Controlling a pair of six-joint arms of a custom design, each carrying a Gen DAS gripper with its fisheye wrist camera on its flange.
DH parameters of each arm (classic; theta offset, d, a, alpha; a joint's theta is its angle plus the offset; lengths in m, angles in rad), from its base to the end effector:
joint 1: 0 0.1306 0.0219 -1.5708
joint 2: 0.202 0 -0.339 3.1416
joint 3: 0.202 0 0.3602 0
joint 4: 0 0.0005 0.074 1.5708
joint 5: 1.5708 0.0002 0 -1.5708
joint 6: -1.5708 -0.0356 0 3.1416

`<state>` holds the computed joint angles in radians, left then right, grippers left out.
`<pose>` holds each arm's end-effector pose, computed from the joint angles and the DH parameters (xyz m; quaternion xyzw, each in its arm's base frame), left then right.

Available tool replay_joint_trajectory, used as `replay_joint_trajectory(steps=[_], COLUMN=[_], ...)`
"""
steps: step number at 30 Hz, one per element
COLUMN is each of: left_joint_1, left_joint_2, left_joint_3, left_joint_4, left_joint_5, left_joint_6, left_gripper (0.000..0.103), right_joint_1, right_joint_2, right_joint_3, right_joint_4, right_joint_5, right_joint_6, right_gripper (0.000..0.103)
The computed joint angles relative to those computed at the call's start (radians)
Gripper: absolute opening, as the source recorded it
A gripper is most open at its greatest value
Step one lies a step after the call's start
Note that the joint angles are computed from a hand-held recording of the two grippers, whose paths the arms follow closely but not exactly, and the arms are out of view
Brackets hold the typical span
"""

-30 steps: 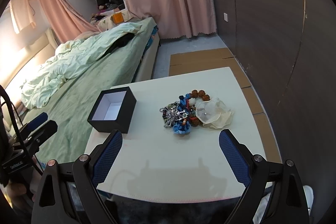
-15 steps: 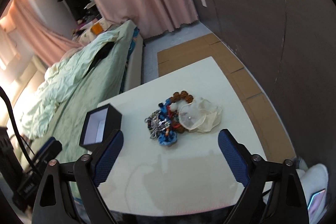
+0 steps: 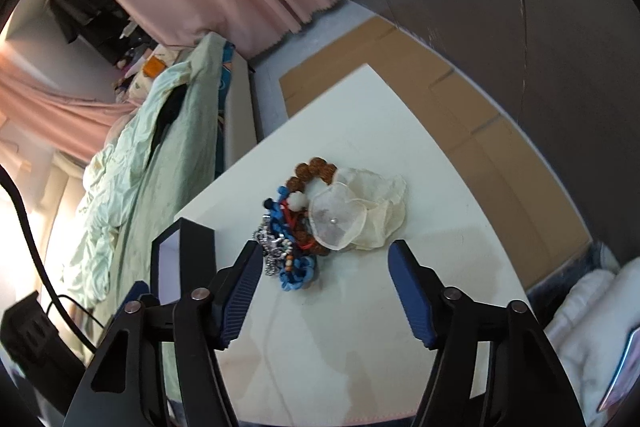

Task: Organize jewelry
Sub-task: 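Grasp the white lace cloth with the right tool while the left tool pins the jewelry pile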

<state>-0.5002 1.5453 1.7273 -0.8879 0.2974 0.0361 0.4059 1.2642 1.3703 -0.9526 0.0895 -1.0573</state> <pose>0.4491 -0.2579 0.4593 0.2669 0.8596 -0.2395 0.3640 0.3846 0.1613 0.4238 0.3139 0.8800 0.2053 0.2913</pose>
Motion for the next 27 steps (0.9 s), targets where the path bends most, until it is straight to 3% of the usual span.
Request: replay_joint_trajectory(steps=[6,15,16,17,18,20,27], left_joint_1=[-0.019,-0.039,-0.041,-0.043,-0.045,-0.05,-0.061], left_joint_2=[0.053,0.133,0.139,0.147,0.156,0.174,0.219], left_joint_3=[0.045,0.116,0.12,0.127,0.135,0.149,0.185], left_joint_4=[-0.022,-0.048,-0.051,-0.056,-0.061,-0.069,-0.077], left_joint_5=[0.013,0.031,0.032,0.033,0.032,0.029,0.036], left_joint_6=[-0.002,-0.015,-0.016,-0.019,-0.023,-0.023,-0.027], left_gripper=[0.036,0.031,0.031,0.028,0.026,0.025,0.022], right_joint_1=[-0.057,-0.097,-0.1,-0.108,-0.114,-0.125,-0.12], right_joint_2=[0.032,0.12,0.132,0.137,0.149,0.16,0.121], right_joint_3=[-0.008,0.042,0.048,0.045,0.05,0.046,0.043], right_joint_4=[0.014,-0.029,-0.027,-0.022,-0.023,-0.007,0.04], right_joint_5=[-0.053,-0.093,-0.101,-0.112,-0.127,-0.164,-0.103], right_joint_6=[-0.013,0.025,0.03,0.036,0.037,0.03,0.047], right_gripper=[0.063,0.062,0.059,0.045,0.025,0.006,0.004])
